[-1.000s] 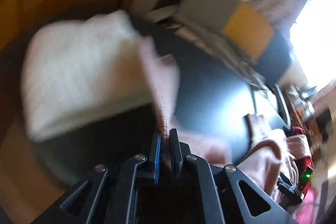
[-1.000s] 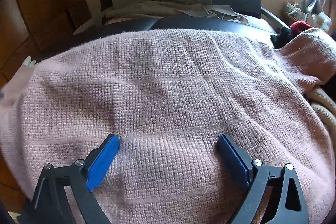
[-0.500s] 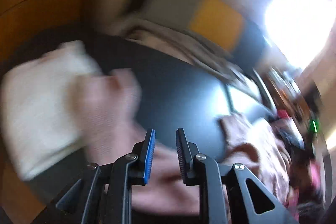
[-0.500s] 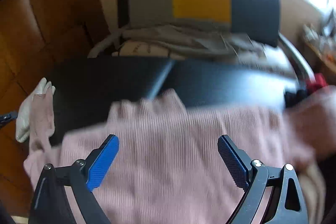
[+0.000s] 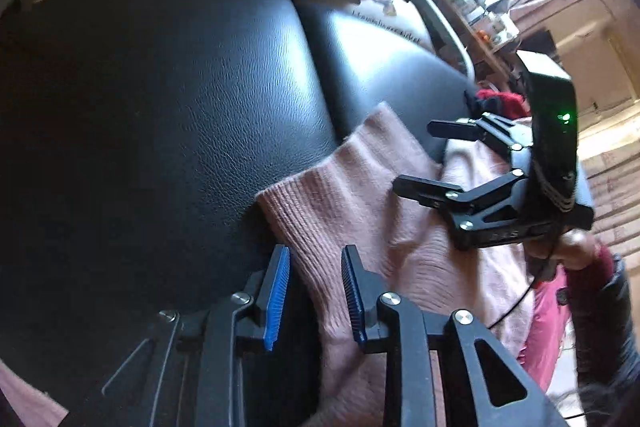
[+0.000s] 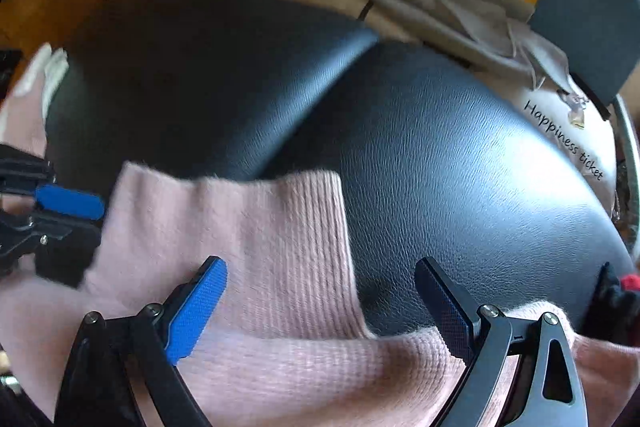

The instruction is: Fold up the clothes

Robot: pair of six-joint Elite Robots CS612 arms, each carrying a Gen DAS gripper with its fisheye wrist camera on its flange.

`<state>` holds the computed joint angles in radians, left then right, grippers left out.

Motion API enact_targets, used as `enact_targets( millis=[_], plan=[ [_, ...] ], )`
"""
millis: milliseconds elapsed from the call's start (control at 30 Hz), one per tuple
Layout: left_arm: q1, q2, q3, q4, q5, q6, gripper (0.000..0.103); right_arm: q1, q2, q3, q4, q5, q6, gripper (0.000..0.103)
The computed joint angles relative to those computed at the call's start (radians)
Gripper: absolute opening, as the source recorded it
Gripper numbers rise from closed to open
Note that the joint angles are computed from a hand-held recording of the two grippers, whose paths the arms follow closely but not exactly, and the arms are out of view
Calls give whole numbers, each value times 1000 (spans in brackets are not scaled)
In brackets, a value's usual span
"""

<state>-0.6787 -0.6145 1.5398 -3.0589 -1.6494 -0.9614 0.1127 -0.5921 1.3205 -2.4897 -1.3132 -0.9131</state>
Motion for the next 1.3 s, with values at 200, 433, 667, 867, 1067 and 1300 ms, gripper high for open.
enact_targets(
  millis=[200, 433, 667, 867, 1067, 1300],
  plan=[
    [-15, -2, -7, 17, 63, 18, 26, -8, 8, -7, 23, 33, -49, 77],
    [-48, -14, 10, -40, 185, 76, 4, 1, -39, 88, -112, 34, -65, 16],
    [-41, -80, 70, -169, 343, 128, 4, -33, -91, 131, -256, 196, 60, 16],
    [-3, -68, -14, -117, 426, 149, 4, -20, -72, 61, -355, 244, 231, 15],
    [30, 14, -199, 96, 487, 215, 4, 19, 43, -119, -322, 156, 383, 14],
    [72, 93, -304, 231, 415, 94, 5, 41, 156, -274, -243, 11, 504, 14]
  ],
)
